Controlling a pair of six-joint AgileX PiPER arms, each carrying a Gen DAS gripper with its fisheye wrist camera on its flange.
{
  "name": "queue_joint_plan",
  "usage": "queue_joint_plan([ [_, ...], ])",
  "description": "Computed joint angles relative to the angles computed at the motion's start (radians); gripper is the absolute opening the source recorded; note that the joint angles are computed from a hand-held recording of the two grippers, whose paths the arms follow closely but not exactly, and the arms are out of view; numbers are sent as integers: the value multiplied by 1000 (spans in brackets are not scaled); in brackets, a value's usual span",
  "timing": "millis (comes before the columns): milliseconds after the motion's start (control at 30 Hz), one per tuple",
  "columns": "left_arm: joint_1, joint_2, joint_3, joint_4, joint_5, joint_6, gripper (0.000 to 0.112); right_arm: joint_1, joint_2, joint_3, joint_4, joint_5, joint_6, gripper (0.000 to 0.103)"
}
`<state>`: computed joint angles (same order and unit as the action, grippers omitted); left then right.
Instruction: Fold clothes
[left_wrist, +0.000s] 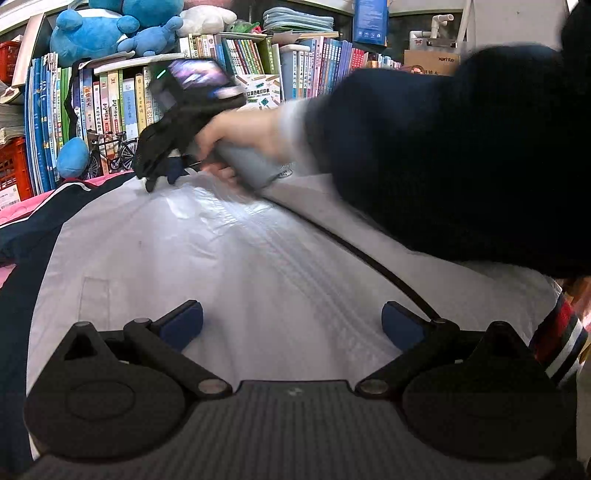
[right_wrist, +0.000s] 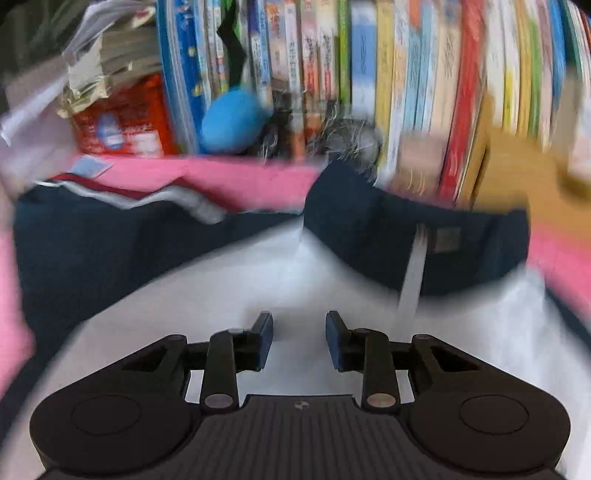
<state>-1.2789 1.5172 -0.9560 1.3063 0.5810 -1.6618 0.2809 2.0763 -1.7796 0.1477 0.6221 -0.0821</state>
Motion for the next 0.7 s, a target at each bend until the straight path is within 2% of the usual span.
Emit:
queue_joint_plan([
  [33,0,0,0,-2,0,2,103,6,60,-84,-55,4,52,34],
  [100,1,0,-2,-7,-3,8,103,18,194,-284,-163,35,150,63],
  [133,1,-2,1,-4,-6,6,103,18,257,-384,-194,55,180,72],
  [167,2,-3,3,0,-9,2,103,15,299,-458,-204,77,202,75],
  [233,3,-8,10,11,-17,-10,103,17,303,-486,-210,105,254,70],
  [267,5,-11,18,27,-26,-27,103,16,270,-440,-189,91,253,63],
  [367,12,-21,40,73,-50,-80,103,7,104,-180,-34,-29,113,62],
  [467,19,-31,58,118,-68,-143,103,34,-17,-29,42,-30,-20,64],
  [533,44,-51,76,150,-110,-205,103,53,-80,52,66,-12,-69,67],
  [600,103,-98,95,108,-182,-246,103,71,-122,125,83,-27,-99,74],
  [667,183,-166,129,34,-251,-277,103,91,-144,189,52,-81,-85,76],
  [700,218,-213,149,-7,-250,-272,103,100,-149,220,9,-116,-54,77],
])
